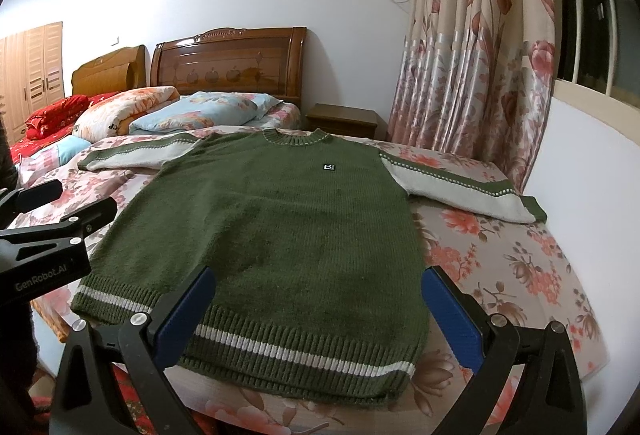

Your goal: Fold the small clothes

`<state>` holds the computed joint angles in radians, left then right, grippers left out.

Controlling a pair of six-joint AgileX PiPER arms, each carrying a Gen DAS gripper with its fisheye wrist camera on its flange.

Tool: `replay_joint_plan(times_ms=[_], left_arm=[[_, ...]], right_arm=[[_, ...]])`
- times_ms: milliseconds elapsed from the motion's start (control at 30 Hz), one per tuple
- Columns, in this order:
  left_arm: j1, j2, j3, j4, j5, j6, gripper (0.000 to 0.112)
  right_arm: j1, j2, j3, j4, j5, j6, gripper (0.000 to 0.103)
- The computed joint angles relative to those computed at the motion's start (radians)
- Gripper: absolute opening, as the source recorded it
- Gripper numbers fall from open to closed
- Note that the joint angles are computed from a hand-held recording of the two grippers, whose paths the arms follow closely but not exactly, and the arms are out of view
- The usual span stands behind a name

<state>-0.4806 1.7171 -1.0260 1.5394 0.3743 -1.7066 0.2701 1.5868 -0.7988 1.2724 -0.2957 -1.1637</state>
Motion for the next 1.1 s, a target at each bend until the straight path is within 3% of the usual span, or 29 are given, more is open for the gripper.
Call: replay_joint_plan(times_ms=[300, 567, 700, 1100], left_arm=[[0.006, 0.004, 0.006, 0.016, -0.009, -0.016, 0.087], [0.018, 0.001, -0.005, -0.093, -0.030, 0.084, 0.087], [0.005, -0.004, -0.004, -0.072, -0.017, 0.075, 0.087], [0.023, 0.021, -0.031, -0.172, -0.039, 0.176, 0.087]], right_arm=[[0.001, 0.000, 0.000, 0.004, -0.001, -0.002, 0.103], [-0.004, -0.004, 0.008, -0.033, 0.002, 0.040, 0.103], [-0.010, -0.010, 0.014, -0.070, 0.004, 0.078, 0.103], [-0.020, 0.005, -0.002, 0.002, 0.019, 0.013, 0.103]])
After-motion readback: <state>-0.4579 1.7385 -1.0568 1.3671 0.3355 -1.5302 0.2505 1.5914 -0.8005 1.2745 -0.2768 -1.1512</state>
